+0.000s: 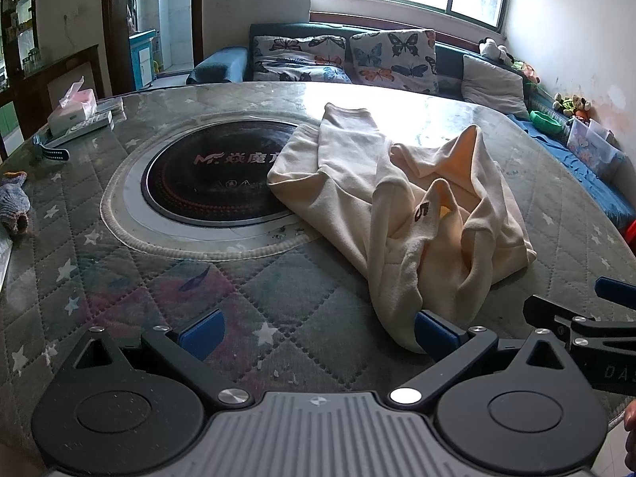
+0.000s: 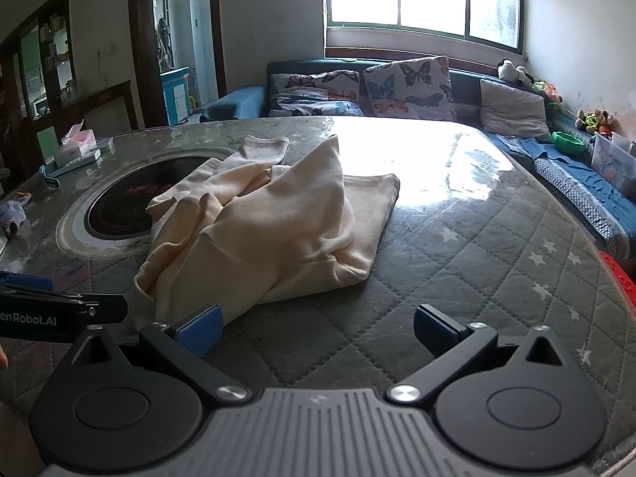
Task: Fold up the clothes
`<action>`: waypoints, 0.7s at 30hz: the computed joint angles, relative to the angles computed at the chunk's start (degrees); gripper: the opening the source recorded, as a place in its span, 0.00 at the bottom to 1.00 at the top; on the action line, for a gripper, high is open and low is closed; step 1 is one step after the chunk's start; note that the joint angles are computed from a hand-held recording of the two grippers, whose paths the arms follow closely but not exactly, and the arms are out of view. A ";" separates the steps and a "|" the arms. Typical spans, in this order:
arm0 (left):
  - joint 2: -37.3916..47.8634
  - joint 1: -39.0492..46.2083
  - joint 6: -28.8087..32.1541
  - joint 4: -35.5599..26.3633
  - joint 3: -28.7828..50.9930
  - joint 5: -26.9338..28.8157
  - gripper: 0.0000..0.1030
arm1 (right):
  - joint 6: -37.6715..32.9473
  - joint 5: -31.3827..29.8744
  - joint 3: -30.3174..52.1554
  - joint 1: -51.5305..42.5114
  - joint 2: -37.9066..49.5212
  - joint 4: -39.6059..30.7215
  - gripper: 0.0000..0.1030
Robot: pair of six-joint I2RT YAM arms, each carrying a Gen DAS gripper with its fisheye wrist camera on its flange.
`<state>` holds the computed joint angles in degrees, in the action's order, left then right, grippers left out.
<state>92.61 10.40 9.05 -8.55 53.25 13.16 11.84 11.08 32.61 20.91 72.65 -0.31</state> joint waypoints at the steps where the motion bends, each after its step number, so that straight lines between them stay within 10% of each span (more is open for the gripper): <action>1: 0.16 0.00 0.02 -0.06 0.19 0.02 1.00 | 0.00 -0.06 0.16 -0.03 0.18 -0.04 1.00; 21: 4.79 -0.19 0.83 -1.74 6.21 -0.39 1.00 | -2.36 -3.16 3.75 -1.59 5.15 0.82 1.00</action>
<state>97.40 10.21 9.88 -10.30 59.46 12.77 9.48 7.93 36.35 19.33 77.80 0.51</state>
